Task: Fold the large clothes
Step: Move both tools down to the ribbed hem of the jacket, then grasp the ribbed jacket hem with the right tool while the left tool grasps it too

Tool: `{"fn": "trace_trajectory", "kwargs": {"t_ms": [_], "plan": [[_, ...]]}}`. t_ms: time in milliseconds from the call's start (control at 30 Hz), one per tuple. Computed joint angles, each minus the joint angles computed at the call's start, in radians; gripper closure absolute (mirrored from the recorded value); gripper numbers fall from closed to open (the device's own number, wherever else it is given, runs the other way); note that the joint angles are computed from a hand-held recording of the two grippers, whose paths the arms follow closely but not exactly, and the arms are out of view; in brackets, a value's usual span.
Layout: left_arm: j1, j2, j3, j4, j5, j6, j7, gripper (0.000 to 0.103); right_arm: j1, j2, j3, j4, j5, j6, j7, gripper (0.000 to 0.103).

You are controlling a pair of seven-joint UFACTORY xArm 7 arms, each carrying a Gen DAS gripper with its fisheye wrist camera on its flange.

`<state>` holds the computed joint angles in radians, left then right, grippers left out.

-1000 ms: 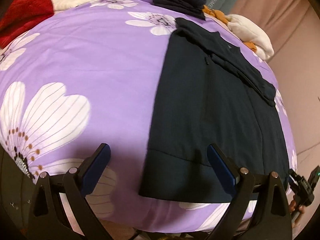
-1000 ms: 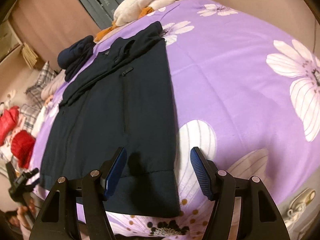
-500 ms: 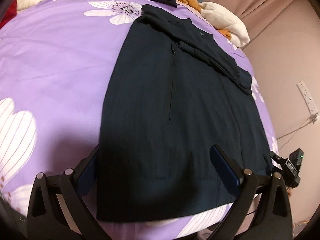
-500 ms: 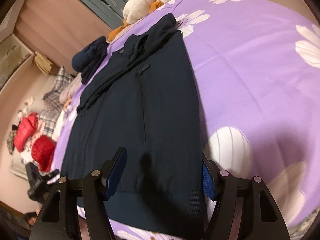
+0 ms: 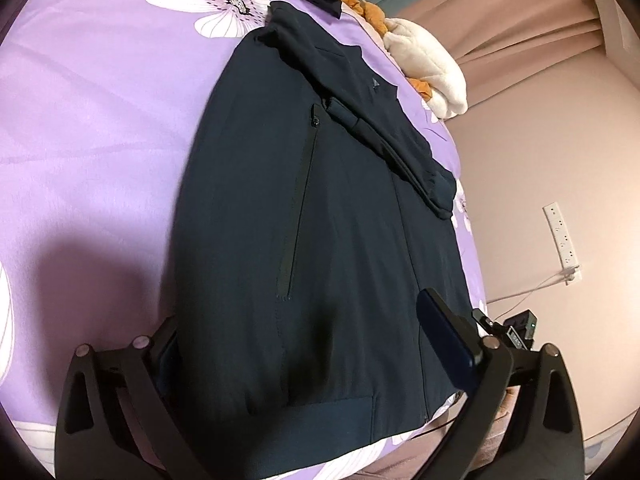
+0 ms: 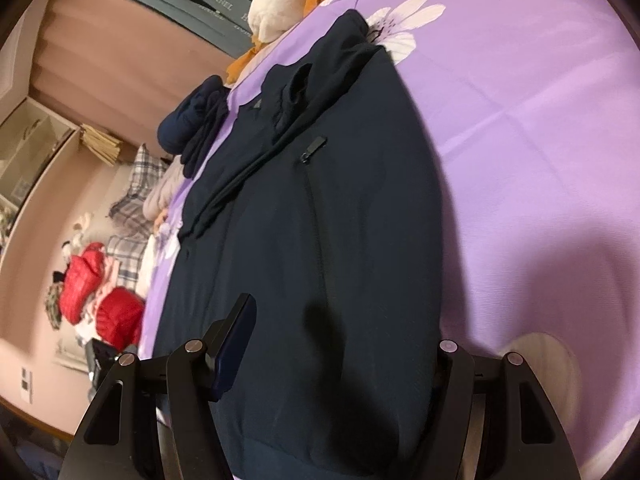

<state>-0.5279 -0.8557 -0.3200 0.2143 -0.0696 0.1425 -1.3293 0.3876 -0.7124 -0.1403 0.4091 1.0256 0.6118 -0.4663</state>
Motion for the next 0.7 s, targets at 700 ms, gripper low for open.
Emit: {"fn": "trace_trajectory", "kwargs": {"t_ms": [700], "plan": [[-0.157, -0.059, 0.062, -0.068, -0.058, -0.042, 0.064, 0.01, -0.105, -0.116, -0.038, -0.047, -0.102, 0.256, 0.006, 0.035]]}}
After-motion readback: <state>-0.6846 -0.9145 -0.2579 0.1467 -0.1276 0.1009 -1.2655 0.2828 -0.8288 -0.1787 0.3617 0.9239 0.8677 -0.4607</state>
